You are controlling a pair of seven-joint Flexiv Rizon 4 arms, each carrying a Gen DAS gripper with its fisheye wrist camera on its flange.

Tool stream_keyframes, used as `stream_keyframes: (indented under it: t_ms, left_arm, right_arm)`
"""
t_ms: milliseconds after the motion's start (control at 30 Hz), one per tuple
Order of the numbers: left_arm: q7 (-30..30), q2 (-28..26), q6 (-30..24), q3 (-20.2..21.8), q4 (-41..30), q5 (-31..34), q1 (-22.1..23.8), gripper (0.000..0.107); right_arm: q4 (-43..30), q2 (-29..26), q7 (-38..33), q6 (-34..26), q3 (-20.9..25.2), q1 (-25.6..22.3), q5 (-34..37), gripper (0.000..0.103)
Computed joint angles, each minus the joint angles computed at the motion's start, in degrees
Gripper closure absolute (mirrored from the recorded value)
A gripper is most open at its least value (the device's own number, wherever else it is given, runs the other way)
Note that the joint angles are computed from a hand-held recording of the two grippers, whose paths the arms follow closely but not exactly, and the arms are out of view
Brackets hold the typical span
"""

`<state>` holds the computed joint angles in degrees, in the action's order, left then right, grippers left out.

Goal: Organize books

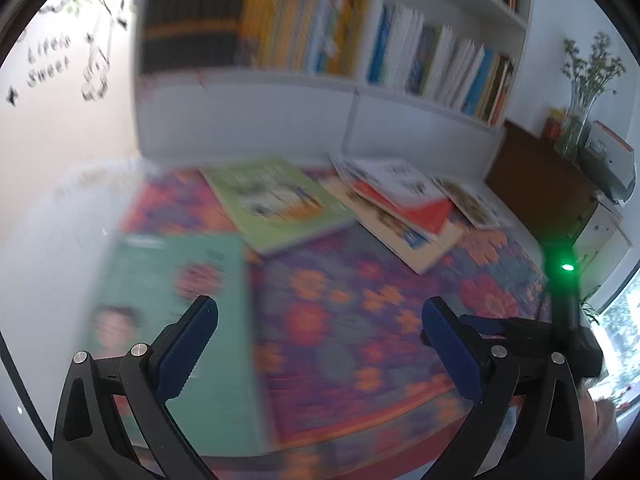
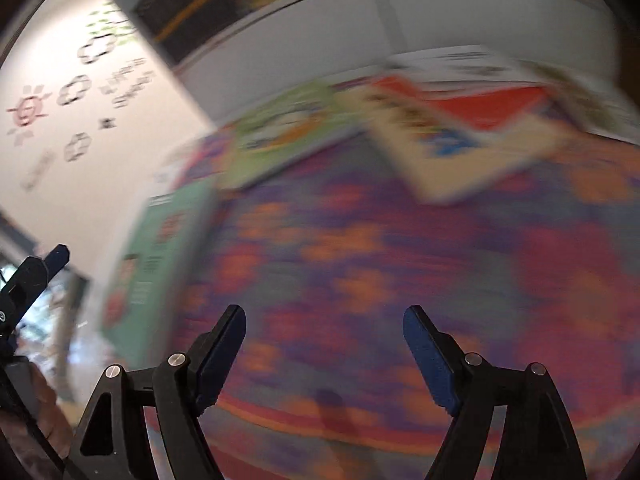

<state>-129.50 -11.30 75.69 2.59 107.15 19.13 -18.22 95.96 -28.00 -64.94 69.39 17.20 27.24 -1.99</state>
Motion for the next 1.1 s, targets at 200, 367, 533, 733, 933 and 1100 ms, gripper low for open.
stream_keyframes:
  t_ms: [200, 367, 533, 733, 933, 1100]
  left_arm:
    - [-9.89, -11.96, -14.03, 2.73, -11.28, 3.3, -6.79, 0.005]
    - [-14.19, -14.24, -21.81, 4.02, -15.24, 7.9, -9.92, 0.004]
    - [-16.83, -13.5, -20.84, 3.72, -14.35, 10.91, -9.93, 0.004]
    - [-16.82, -13.9, -20.91, 2.87, -14.85, 11.15, -9.13, 0.004]
    - [-16.88, -13.86, -20.96, 2.76, -14.81, 11.28, -9.05, 0.004]
    - [-16.89, -13.87, -20.94, 2.71, -14.82, 11.31, -9.01, 0.004]
  right_arm:
    - [11.43, 4.01, 13.21, 4.61, -13.56, 4.16, -16.21, 0.024]
    - [16.57, 4.67, 22.58, 11.82, -22.81, 8.06, -31.02, 0.006]
    - [17.22, 4.25, 25.17, 12.0, -23.15, 7.63, -37.87, 0.0]
    - [17.36, 4.63, 26.83, 11.05, -20.28, 5.09, -40.16, 0.0]
    - [16.91, 4.17, 27.72, 10.89, -19.12, 3.84, -41.38, 0.0]
    - [16.54, 3.81, 28.34, 10.59, -19.13, 3.76, -42.0, 0.0]
